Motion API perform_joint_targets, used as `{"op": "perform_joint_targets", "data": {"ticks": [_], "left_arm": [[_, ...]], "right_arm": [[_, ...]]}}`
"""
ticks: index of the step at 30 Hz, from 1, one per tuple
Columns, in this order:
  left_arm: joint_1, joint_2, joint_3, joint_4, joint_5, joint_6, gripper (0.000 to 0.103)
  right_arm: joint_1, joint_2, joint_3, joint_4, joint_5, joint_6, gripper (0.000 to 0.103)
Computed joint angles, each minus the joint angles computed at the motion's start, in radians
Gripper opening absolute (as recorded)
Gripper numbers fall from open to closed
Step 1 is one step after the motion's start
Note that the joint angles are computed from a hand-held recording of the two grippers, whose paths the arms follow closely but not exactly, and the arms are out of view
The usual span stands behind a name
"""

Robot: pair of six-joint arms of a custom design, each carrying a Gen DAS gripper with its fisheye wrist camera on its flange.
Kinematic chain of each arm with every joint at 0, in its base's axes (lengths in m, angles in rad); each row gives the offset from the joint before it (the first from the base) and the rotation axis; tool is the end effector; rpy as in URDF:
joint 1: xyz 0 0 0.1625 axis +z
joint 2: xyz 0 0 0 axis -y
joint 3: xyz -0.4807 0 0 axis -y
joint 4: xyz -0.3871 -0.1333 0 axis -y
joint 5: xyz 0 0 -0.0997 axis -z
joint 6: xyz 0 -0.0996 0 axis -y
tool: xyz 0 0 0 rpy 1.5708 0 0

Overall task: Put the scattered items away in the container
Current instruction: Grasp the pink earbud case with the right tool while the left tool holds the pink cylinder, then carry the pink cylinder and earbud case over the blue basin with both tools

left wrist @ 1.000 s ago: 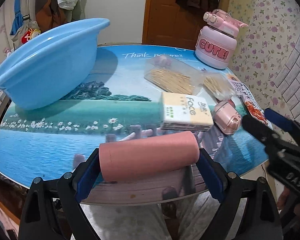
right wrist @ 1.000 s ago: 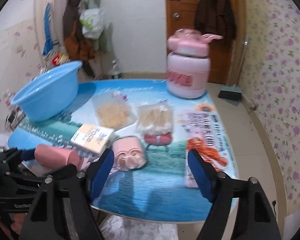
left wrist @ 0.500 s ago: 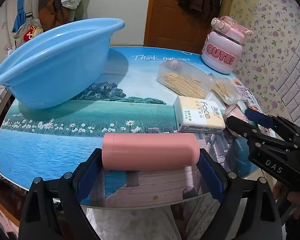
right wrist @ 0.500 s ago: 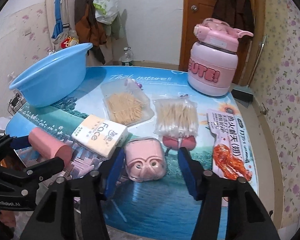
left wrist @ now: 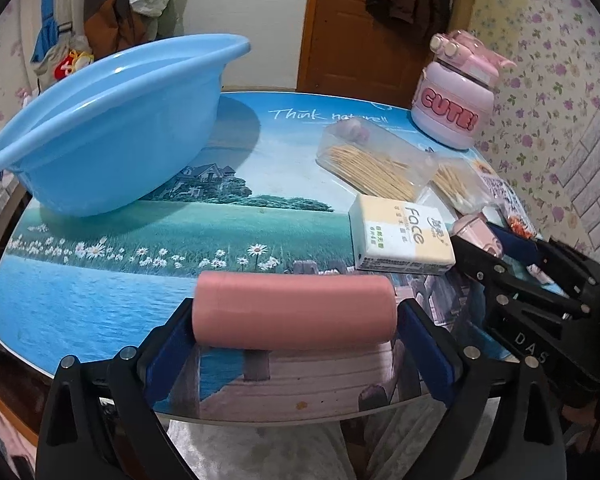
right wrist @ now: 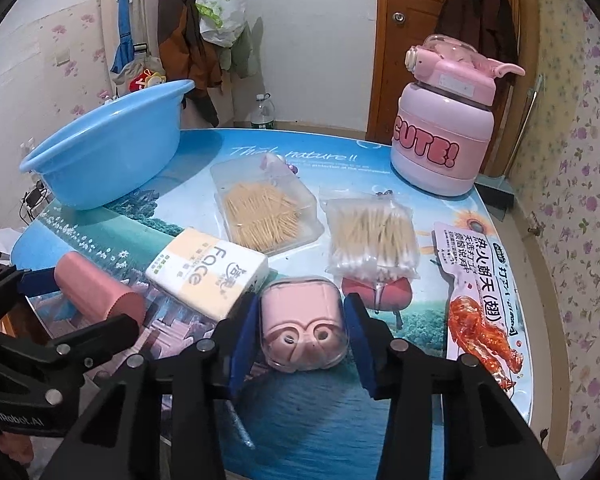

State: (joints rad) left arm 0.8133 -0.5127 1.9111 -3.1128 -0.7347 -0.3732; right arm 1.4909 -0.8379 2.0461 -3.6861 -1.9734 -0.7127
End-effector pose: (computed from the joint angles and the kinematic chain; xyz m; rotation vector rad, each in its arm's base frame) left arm -0.2573 -0.5736 -0.0349 0.3849 2.3818 -0.7203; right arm 0.0467 -0.5981 0.1799 0.4986 -2.2589 0.8538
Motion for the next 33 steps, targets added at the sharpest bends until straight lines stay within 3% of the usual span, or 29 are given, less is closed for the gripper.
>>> {"op": "perform_joint_targets", "data": {"ticks": [8, 17, 24, 33], "left_arm": [[-0.003, 0.01, 0.017, -0.062, 0.014, 0.082, 0.093], [-0.002, 0.014, 0.024, -0.104, 0.014, 0.115, 0.089], [0.003, 0.013, 0.016, -0.099, 0.003, 0.1, 0.089], [-0.007, 0.037, 0.01, -0.115, 0.05, 0.138, 0.089]], "right_arm": [[-0.01, -0.031, 0.049, -0.007, 0.014, 0.025, 0.045], [-0.013, -0.046, 0.138, -0.105, 0.003, 0.03, 0.045], [-0.017, -0.029, 0.121, -0.107, 0.003, 0.044, 0.045], [-0.017, -0.004, 0.102, -0.131, 0.013, 0.021, 0.054]]}}
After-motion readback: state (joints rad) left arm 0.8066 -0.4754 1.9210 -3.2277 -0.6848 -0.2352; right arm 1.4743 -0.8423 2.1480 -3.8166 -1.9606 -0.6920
